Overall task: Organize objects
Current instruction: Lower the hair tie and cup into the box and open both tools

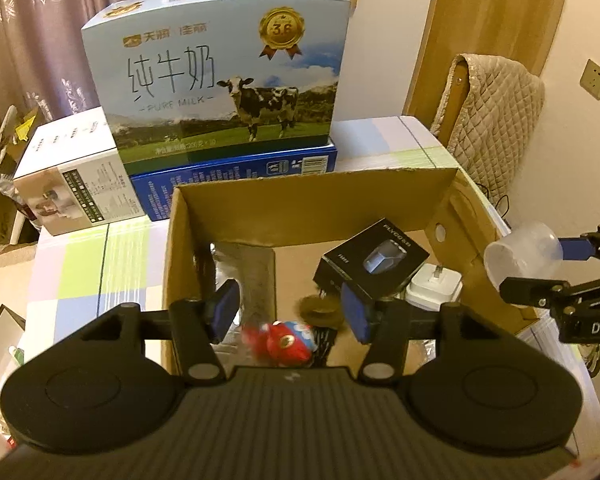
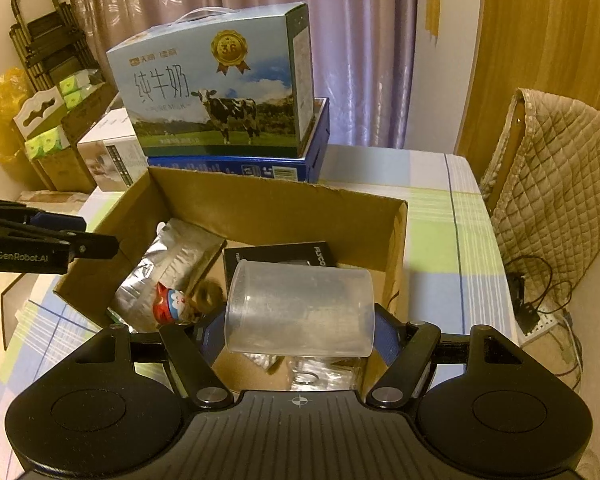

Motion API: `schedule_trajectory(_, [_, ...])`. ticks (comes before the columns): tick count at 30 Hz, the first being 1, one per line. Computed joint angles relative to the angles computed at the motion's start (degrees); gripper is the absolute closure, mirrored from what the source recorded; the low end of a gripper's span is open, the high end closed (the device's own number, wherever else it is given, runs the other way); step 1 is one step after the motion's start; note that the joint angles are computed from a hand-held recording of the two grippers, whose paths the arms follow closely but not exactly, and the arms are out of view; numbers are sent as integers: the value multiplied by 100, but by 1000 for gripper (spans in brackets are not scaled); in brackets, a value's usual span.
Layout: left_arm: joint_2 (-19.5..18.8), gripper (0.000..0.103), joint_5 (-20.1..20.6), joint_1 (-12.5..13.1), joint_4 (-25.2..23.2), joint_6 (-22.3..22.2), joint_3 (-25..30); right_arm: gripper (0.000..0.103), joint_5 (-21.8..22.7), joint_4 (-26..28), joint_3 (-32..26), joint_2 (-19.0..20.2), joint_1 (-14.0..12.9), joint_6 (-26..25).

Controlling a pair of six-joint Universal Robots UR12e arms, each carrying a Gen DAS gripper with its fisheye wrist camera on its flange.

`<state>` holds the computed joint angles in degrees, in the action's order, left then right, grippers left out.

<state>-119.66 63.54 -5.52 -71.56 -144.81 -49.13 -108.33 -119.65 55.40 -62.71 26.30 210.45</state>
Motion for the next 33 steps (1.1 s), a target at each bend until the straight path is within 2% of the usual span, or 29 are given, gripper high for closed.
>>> schedule_trajectory(24, [41,51,92,47,-176,181,-51,34,106,169,-360,217,-6,158])
schedule_trajectory(26, [36,51,84,56,-188,153,-50,34,183,56,-361,237,-27,186])
schedule_trajectory(29, [34,51,96,65,-184,135,-62,32,344,-543,-134,184,-81,343])
schedule_trajectory(33, [57,49,98,86,-182,146,-119,28,198,-668,-82,172,-74,564])
